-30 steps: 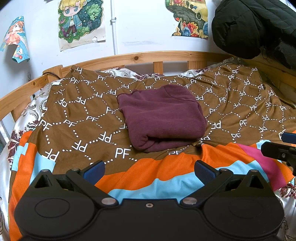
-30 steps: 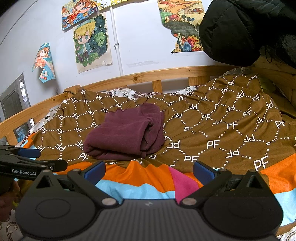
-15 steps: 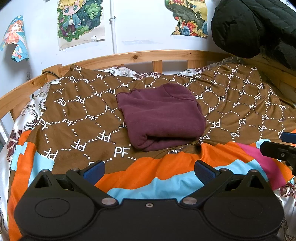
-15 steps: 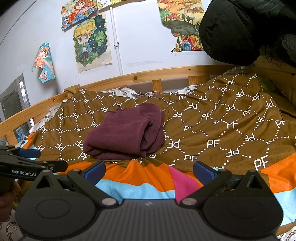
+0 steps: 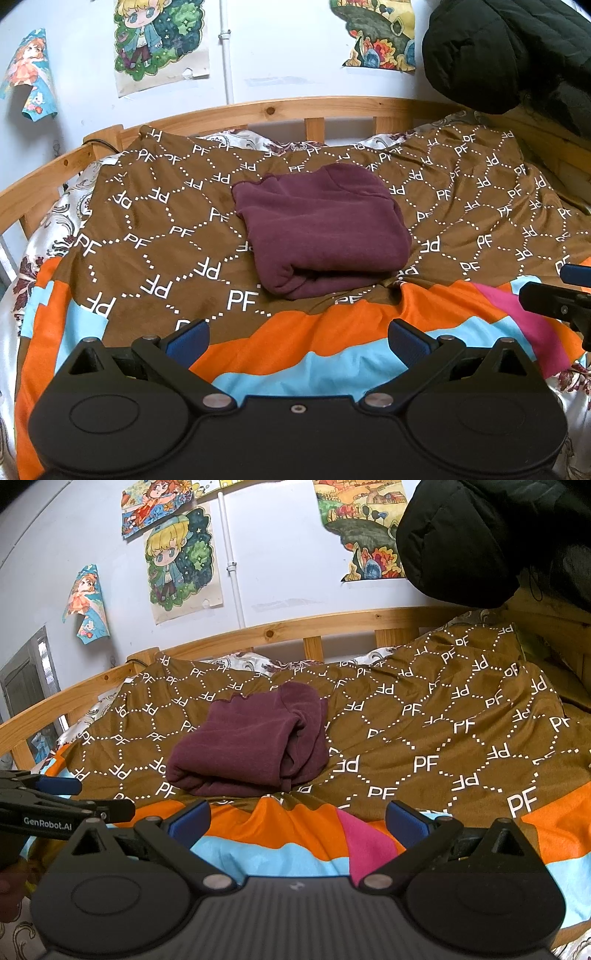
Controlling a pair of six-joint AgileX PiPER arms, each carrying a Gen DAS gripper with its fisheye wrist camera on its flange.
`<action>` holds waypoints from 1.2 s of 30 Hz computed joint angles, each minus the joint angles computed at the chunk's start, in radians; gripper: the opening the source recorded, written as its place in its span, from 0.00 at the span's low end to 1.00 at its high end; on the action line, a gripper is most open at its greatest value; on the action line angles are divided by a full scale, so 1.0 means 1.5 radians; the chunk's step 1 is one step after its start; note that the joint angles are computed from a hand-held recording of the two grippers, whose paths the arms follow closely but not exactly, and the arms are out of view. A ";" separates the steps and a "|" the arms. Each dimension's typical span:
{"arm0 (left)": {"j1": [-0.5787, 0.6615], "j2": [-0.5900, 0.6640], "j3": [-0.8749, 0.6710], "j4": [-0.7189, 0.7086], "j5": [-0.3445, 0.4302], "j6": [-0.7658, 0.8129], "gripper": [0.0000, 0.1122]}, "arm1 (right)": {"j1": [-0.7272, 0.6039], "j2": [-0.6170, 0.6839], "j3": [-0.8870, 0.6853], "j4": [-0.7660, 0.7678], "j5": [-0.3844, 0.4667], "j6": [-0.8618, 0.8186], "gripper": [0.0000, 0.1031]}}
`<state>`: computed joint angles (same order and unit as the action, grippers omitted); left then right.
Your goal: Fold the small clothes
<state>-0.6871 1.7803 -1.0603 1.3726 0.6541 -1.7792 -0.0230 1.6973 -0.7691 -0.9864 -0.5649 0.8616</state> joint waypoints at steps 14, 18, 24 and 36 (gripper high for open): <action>-0.001 0.000 -0.002 -0.005 0.000 0.018 0.91 | 0.002 -0.001 0.001 0.002 0.003 0.001 0.99; 0.000 -0.002 -0.001 -0.006 -0.005 0.022 0.91 | 0.001 -0.001 0.000 -0.002 0.003 0.004 0.99; 0.000 -0.002 -0.002 -0.005 -0.006 0.026 0.91 | 0.002 -0.001 0.000 -0.001 0.003 0.004 0.99; 0.005 -0.003 0.002 -0.003 -0.016 0.026 0.91 | 0.000 -0.001 -0.002 -0.005 0.004 0.009 0.99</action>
<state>-0.6794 1.7754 -1.0573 1.3686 0.6304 -1.7406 -0.0224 1.6954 -0.7724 -0.9940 -0.5583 0.8747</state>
